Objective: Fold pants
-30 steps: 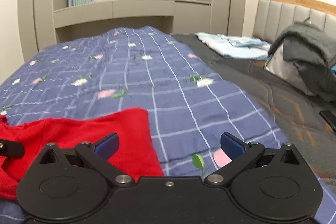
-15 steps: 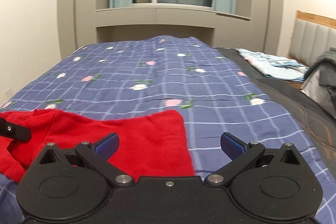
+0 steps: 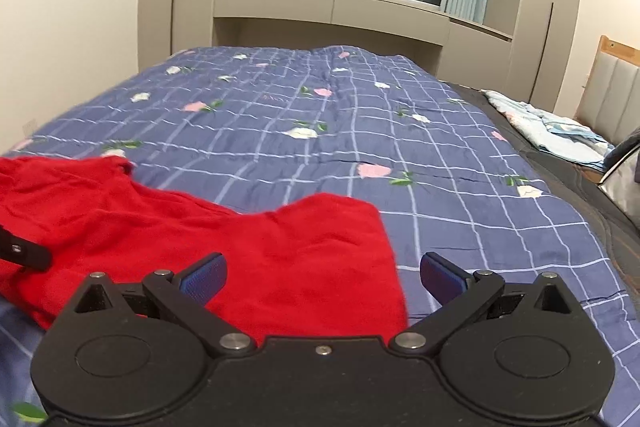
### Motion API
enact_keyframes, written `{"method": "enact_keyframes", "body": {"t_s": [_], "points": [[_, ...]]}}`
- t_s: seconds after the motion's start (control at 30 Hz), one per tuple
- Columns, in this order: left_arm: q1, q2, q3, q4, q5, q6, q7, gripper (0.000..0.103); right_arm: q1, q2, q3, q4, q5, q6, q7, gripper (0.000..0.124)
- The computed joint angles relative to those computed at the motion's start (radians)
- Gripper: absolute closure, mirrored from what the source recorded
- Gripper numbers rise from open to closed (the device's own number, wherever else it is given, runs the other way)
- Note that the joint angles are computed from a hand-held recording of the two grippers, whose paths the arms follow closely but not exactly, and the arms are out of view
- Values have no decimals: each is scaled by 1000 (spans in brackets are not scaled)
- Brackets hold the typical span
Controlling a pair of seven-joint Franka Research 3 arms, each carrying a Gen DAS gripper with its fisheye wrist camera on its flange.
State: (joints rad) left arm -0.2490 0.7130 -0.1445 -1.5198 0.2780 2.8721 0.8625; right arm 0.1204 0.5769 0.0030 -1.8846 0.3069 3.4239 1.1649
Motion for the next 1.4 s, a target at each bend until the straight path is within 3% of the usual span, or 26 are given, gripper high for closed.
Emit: {"method": "enact_keyframes", "body": {"t_s": [0.1, 0.2, 0.23, 0.37, 0.47, 0.6, 0.7, 0.77, 0.9, 0.97, 1.03, 1.1, 1.27, 1.4], "points": [[-10, -3, 18, -13, 13, 47, -18, 82, 29, 39, -49, 50, 26, 1, -4, 21], [-35, 13, 50, 4, 23, 88, -52, 39, 70, 96, -112, 134, 68, -22, -3, 21], [-72, 21, 97, 19, 41, 89, -93, 35, 75, 117, -126, 165, 77, -35, -1, 21], [-159, 75, 208, 121, 130, 1, -200, 35, 140, 205, -234, 288, 106, -100, 22, 21], [-151, 122, 189, 214, 156, -139, -207, 34, 164, 259, -286, 356, 99, -143, 51, 21], [-117, 139, 148, 221, 179, -121, -213, 34, 211, 320, -367, 410, 74, -218, 129, 21], [-107, 151, 137, 236, 188, -121, -205, 32, 202, 329, -350, 390, 58, -154, 167, 21], [-100, 146, 129, 229, 189, -117, -199, 31, 203, 330, -353, 391, 52, -154, 172, 21], [-103, 103, 132, 176, 192, -123, -222, 16, 187, 291, -330, 358, 36, -160, 168, 21], [-110, 65, 137, 126, 211, -114, -234, 15, 205, 240, -331, 284, 44, -120, 174, 21], [-121, 36, 143, 84, 238, -110, -241, 12, 173, 171, -262, 188, 41, -43, 145, 21], [-140, 13, 154, 50, 268, -109, -262, 10, 178, 122, -241, 114, 63, -16, 115, 21], [-172, 37, 162, 86, 328, -203, -281, 0, 265, 96, -294, 30, 133, -46, 44, 21], [-151, 25, 141, 77, 330, -205, -293, 1, 218, 94, -245, 40, 141, -52, 21, 21]]}}
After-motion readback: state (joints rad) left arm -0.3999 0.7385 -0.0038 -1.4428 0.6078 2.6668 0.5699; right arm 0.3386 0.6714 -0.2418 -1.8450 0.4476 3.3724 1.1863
